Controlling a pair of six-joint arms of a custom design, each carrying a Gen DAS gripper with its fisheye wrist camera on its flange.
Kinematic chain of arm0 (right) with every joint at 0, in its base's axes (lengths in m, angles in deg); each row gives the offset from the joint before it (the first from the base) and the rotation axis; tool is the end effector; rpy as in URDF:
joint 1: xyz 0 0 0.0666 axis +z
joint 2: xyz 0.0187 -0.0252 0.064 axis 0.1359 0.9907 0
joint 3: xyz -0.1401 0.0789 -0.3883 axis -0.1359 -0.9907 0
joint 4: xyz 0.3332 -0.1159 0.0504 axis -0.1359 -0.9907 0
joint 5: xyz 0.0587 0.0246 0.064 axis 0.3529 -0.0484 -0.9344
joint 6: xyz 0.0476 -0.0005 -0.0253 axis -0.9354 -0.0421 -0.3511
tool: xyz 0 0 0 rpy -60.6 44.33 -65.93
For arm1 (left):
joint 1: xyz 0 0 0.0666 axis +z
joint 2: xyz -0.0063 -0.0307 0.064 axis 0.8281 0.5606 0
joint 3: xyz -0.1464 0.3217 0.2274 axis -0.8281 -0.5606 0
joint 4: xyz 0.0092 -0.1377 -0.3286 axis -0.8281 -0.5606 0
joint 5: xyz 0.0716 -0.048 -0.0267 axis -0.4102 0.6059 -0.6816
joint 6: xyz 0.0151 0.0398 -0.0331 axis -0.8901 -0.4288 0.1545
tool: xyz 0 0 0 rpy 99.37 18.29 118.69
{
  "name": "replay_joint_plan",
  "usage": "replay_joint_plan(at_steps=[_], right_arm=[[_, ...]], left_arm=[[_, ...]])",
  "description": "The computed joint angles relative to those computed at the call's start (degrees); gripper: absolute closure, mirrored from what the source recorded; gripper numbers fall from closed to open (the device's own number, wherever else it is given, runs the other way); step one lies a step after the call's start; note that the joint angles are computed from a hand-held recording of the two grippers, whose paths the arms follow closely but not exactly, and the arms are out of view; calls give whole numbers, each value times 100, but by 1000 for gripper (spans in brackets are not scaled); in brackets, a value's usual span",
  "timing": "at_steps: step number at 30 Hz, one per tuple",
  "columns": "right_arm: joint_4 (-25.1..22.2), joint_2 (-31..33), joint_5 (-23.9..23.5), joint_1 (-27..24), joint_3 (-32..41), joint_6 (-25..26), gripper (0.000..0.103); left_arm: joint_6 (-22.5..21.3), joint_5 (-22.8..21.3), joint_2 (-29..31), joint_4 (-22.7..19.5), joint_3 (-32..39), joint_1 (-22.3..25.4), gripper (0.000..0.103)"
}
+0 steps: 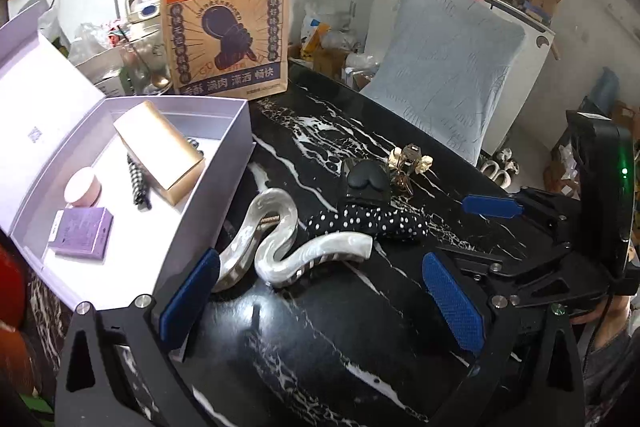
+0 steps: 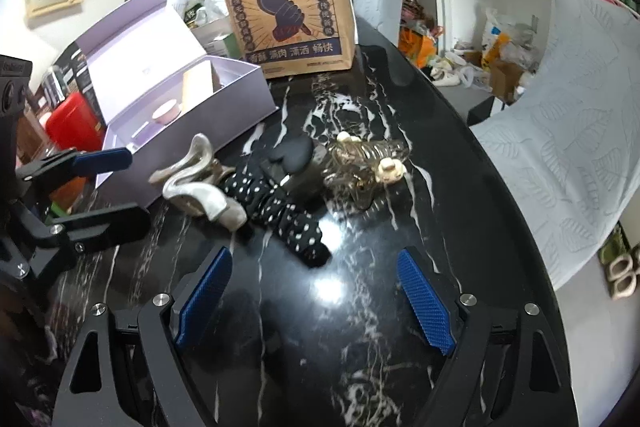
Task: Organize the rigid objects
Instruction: 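Grasp the polka-dot scrunchie with the right tool while the left tool grasps the white claw clip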
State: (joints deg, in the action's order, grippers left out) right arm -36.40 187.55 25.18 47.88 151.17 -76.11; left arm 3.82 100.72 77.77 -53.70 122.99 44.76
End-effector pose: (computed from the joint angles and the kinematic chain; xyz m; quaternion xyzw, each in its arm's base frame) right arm 0.4627 0.3761 0.2459 0.0275 0.9373 0.1050 0.3312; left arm 0.5347 -0.1200 0.2843 0.3179 0.8824 -0.1633 0.3061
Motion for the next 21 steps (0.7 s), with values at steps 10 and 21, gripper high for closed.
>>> replay_joint_plan(at_steps=[10, 21], right_arm=[[-199, 331, -259, -111, 400, 426, 42], [-263, 357, -354, -74, 407, 804, 83]], left_arm=[[-163, 28, 86, 19, 50, -1, 0], [-153, 8, 387, -83, 275, -61, 0]])
